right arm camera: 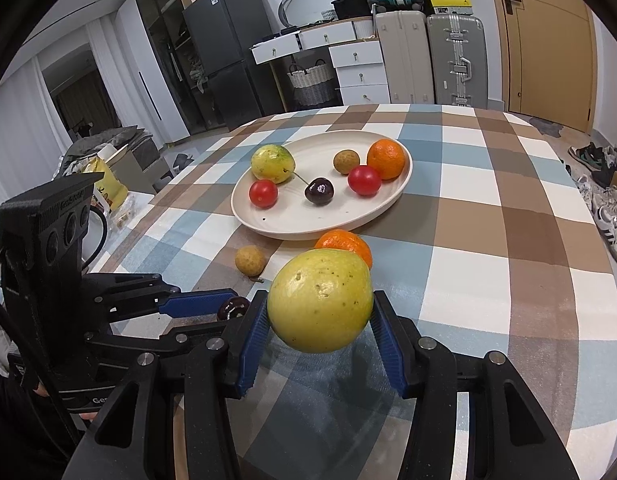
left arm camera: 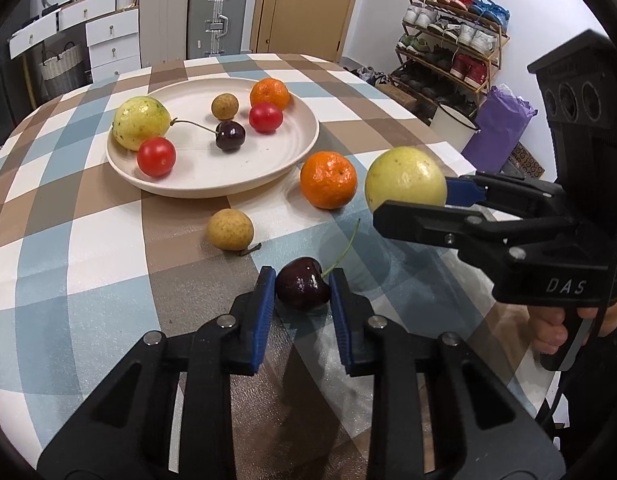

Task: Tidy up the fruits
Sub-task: 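Carry the pomelo and cherry onto the plate and open both tools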

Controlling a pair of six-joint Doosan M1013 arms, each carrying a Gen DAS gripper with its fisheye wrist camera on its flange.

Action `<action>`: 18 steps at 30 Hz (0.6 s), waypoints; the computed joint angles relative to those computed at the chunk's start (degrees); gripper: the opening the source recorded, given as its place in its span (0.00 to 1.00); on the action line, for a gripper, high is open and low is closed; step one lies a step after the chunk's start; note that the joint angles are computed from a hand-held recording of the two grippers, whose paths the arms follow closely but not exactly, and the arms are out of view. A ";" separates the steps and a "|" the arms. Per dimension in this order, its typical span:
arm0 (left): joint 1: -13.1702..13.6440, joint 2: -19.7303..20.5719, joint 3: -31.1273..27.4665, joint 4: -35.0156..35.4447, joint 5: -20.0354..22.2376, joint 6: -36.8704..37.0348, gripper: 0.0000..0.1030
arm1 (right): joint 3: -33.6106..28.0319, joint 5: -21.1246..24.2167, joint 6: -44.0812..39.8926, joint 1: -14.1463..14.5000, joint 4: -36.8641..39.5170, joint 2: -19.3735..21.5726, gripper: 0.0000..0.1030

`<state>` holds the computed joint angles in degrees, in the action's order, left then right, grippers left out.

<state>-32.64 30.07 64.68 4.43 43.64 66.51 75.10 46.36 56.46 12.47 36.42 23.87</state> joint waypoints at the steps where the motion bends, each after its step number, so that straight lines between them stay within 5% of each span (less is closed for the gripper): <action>1: 0.03 -0.09 0.08 0.10 -0.21 -0.33 0.24 | 0.01 -0.03 -0.01 0.00 -0.03 -0.01 0.50; 18: 0.99 -2.71 0.61 6.85 -3.63 -7.13 0.24 | -1.93 -0.45 -2.14 -0.21 3.12 -0.70 0.50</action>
